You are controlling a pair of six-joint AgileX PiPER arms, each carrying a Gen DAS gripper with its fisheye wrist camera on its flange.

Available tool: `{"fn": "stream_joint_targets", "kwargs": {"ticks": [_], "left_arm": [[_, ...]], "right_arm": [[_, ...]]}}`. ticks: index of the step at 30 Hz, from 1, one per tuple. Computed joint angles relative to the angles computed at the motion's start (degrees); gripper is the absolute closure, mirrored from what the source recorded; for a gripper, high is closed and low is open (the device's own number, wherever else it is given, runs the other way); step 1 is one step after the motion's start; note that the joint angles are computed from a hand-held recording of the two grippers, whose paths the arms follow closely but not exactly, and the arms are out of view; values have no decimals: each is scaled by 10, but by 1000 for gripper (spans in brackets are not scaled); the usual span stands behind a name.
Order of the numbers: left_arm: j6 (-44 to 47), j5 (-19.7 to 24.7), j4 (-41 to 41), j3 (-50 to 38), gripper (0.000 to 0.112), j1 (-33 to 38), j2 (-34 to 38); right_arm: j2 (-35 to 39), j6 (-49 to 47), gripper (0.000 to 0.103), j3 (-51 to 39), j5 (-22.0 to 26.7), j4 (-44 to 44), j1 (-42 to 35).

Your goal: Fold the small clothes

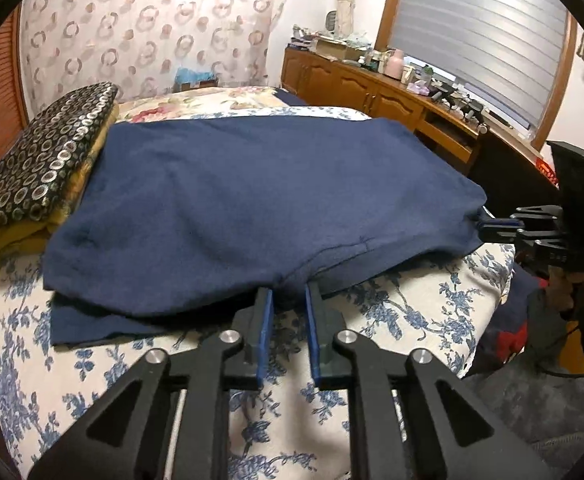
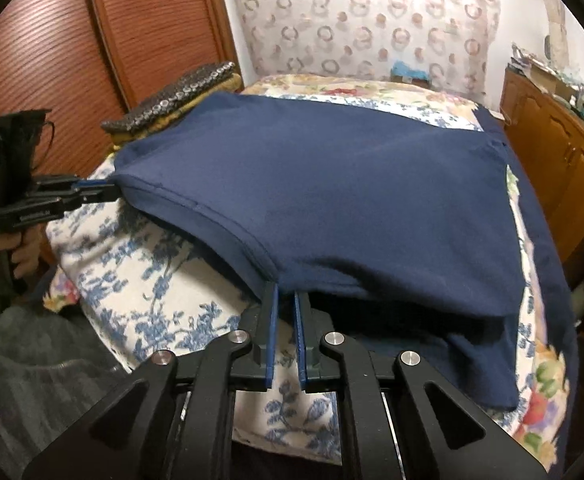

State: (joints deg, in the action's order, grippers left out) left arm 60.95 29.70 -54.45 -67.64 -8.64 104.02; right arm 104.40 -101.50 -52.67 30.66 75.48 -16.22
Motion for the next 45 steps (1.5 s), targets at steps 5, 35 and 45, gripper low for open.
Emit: {"fn": "stream_joint_targets", "kwargs": {"ticks": [5,35,45], "left_arm": [[0,-21,-5,14,75,14,-15],[-112,-74,96,-91,62,132,108],[-166,-72,143,-119,62,129,130]], "right_arm": [[-17,-36,80,10,-22,38,2],[133,-76,71,-131,-143,110,96],[145,0,56,-152,-123,43,84]]}}
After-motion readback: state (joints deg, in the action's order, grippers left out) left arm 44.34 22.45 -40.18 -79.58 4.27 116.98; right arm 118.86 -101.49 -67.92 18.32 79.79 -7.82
